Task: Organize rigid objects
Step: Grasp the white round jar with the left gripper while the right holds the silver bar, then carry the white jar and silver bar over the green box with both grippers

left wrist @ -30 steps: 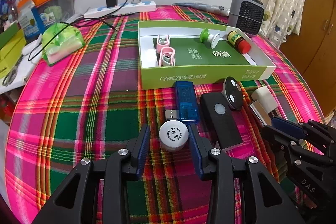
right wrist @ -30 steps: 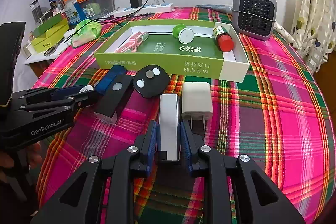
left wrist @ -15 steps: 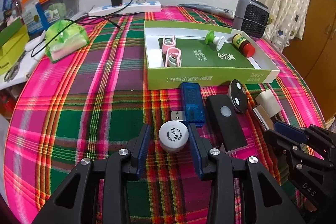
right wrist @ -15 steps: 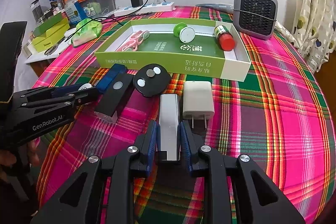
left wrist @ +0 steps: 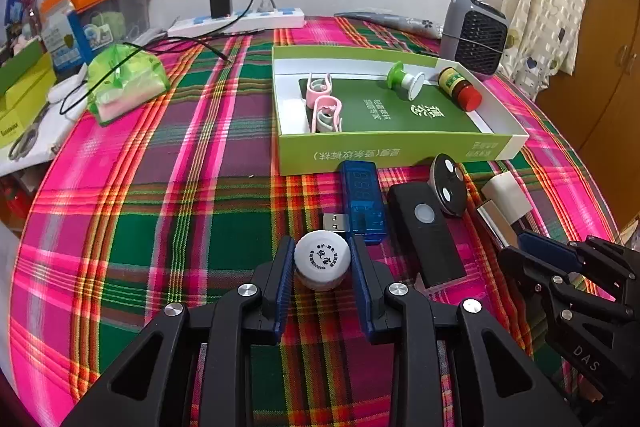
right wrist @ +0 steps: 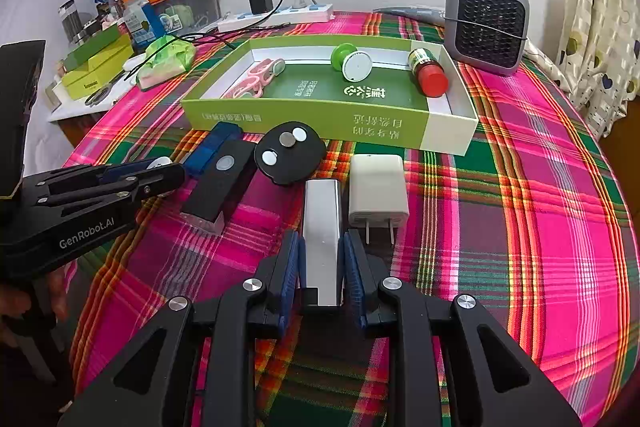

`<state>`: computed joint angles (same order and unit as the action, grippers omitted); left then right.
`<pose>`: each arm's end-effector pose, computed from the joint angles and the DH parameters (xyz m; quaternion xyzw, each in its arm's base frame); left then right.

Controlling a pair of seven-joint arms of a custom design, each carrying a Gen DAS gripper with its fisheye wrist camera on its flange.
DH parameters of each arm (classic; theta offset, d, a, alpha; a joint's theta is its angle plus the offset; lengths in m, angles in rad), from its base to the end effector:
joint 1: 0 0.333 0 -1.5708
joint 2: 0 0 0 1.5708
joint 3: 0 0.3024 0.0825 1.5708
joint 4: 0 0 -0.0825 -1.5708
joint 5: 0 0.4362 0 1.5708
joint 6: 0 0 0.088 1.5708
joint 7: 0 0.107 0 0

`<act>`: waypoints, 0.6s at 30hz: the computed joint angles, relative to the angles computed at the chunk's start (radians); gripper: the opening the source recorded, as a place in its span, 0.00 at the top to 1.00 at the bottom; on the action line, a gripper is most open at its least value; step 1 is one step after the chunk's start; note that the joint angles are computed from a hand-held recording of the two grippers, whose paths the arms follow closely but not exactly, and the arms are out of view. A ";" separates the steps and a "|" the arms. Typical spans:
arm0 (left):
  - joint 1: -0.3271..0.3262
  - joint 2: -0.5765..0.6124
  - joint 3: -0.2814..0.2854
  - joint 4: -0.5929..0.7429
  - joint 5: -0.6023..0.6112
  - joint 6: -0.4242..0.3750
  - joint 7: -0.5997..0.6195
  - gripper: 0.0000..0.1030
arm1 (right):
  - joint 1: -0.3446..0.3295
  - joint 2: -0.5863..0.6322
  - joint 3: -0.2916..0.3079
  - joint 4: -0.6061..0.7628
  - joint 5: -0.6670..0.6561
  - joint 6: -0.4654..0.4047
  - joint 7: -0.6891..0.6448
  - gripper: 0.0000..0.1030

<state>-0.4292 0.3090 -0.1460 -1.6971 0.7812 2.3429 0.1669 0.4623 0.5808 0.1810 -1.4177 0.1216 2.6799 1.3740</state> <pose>0.6154 -0.3757 0.4206 -0.7805 0.5279 -0.2164 0.2555 0.6614 0.4521 0.4121 -0.8477 0.4017 -0.1068 0.3297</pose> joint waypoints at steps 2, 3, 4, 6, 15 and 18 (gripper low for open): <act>-0.001 -0.002 0.001 -0.002 0.004 0.002 -0.005 0.74 | 0.000 -0.002 0.001 -0.002 0.001 0.002 -0.002 0.76; -0.002 -0.005 0.002 -0.004 0.008 0.001 -0.007 0.74 | 0.000 -0.002 0.002 -0.002 0.002 0.003 -0.003 0.76; -0.003 -0.007 0.002 -0.006 0.011 0.001 -0.009 0.74 | -0.002 -0.003 0.004 -0.004 0.004 0.005 -0.007 0.76; -0.003 -0.010 0.001 -0.008 0.015 -0.001 -0.011 0.74 | -0.003 -0.005 0.007 -0.008 0.007 0.010 -0.013 0.76; -0.004 -0.028 -0.005 -0.017 0.043 -0.008 -0.030 0.74 | -0.012 -0.021 0.016 -0.030 0.027 0.032 -0.036 0.76; -0.003 -0.033 -0.008 -0.018 0.048 -0.011 -0.031 0.74 | -0.013 -0.026 0.017 -0.035 0.030 0.037 -0.040 0.76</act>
<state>-0.4323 0.2761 -0.1543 -1.7148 0.8291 2.3317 0.1360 0.4493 0.5545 0.1977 -1.4523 0.1511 2.7168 1.3344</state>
